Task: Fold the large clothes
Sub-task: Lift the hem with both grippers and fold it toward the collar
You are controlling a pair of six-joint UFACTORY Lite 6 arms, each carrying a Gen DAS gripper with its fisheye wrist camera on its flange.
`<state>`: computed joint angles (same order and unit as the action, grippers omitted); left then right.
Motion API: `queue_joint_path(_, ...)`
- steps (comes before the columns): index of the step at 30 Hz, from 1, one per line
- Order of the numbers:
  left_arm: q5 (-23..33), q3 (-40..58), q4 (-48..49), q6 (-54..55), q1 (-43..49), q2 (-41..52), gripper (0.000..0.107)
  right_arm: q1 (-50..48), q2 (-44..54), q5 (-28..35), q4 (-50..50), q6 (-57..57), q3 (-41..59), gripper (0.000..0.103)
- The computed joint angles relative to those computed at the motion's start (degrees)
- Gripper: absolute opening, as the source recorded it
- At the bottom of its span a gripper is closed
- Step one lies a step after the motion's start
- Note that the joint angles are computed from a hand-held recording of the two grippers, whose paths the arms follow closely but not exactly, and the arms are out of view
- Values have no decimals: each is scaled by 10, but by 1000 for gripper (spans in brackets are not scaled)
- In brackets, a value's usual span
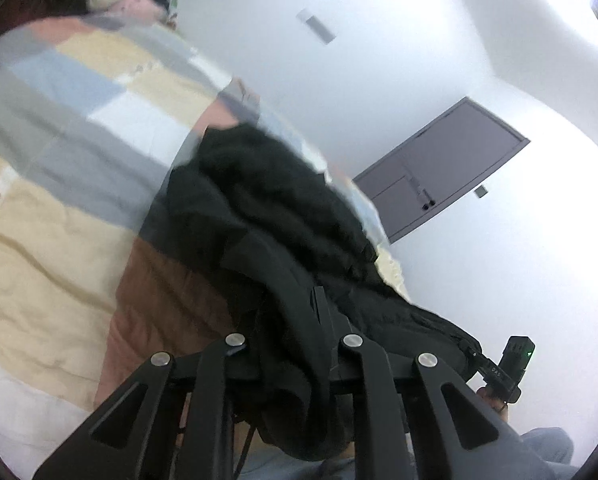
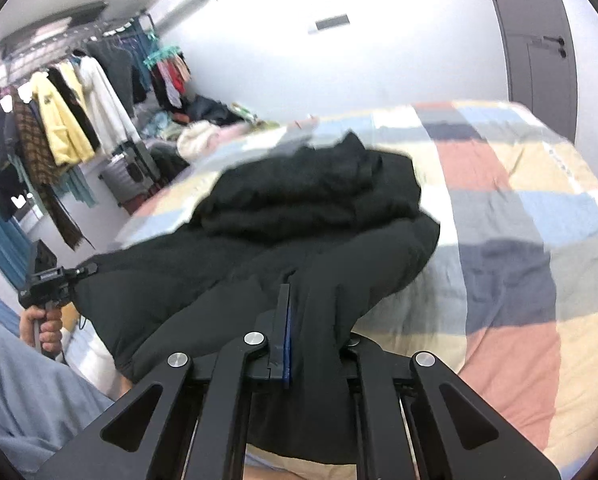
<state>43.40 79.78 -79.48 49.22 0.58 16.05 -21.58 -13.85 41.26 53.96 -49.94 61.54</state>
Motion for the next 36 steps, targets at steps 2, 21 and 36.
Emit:
queue_joint_path(2,12,-1,9,-17,10,-28,13,-12,-15,24,-2,8,17,5)
queue_joint_path(21,144,257,191,-273,70,-77,13,-95,64,236,-10,147,341,5)
queue_joint_path(36,400,526,297,-425,133,-31,15,-254,-53,454,57,147,317,5)
